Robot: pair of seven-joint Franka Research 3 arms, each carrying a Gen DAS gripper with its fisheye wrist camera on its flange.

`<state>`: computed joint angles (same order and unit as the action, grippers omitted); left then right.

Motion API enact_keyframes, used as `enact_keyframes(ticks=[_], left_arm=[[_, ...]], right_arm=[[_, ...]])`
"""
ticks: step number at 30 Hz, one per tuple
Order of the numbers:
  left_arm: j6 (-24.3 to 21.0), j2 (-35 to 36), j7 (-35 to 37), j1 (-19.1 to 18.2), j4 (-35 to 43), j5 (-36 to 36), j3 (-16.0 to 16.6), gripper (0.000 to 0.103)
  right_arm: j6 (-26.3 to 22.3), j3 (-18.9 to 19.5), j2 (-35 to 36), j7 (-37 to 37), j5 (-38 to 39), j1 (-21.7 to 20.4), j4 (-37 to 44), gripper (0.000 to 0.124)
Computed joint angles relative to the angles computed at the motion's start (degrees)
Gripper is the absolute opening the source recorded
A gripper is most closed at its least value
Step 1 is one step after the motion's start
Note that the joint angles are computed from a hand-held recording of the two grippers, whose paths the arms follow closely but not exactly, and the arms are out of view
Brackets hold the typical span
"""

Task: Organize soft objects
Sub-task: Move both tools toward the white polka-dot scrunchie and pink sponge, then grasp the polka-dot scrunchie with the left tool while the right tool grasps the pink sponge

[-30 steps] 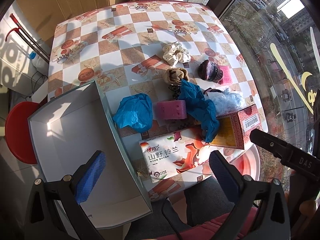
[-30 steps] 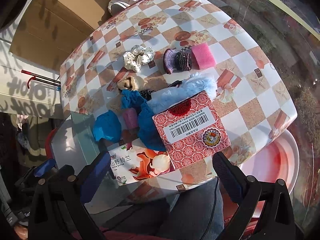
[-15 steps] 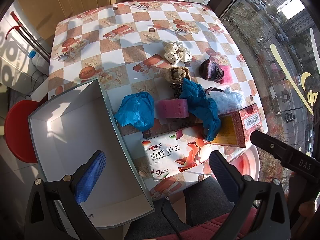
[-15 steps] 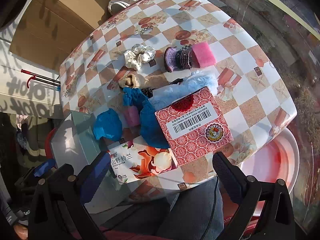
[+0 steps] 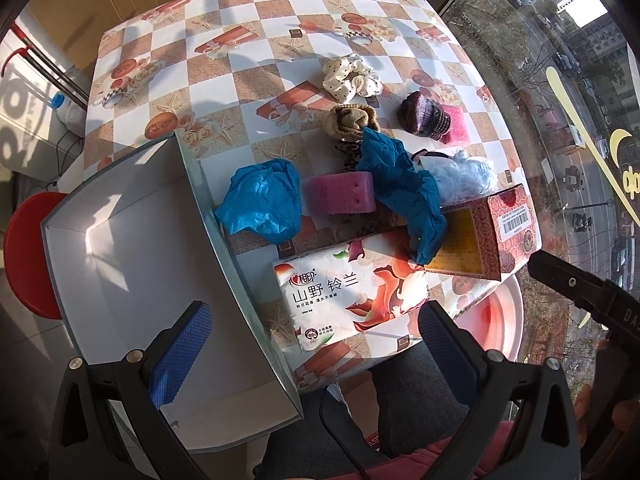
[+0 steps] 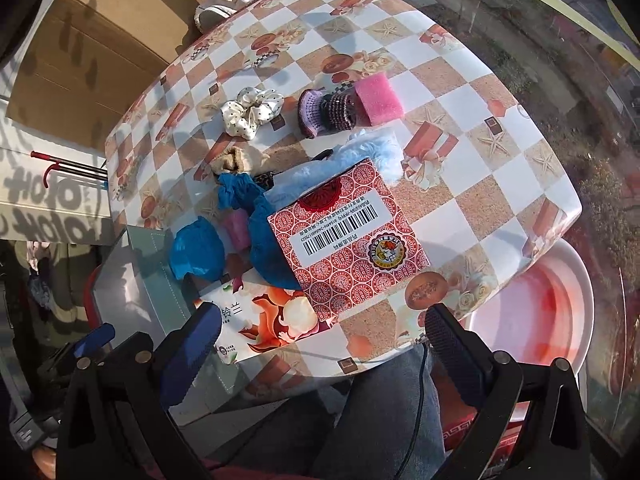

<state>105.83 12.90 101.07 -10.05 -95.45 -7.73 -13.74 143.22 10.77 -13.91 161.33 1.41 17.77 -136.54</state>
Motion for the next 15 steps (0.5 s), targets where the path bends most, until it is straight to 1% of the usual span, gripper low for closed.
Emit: enact_keyframes(ticks=[4,9,13,15], left_arm=[[-1.4,2.2,-2.4,-1.1,1.9,2.7,-0.1,0.103],[0.2,5.7,-5.5,-1.8,6.5,3.7,-0.3,0.103],[0.6,10.9,-8.1,-2.9,14.0,5.3,-0.5,0.103],[-0.6,14.7,-9.7,-3.9,19.4,6.7,-0.4,0.103]], right_arm=[[-0.9,-1.3,-1.9,-0.9,0.6,-1.0,-1.8,0.102],[-1.0,-4.1,-3.3,-6.5,3.7,-3.1,-3.7,0.102],[-2.3,-5.8,-1.9,-12.2,4.3,-5.5,-2.4,0.102],[-3.0,-6.8,-0.2,-15.2,5.5,-6.4,-1.4,0.102]])
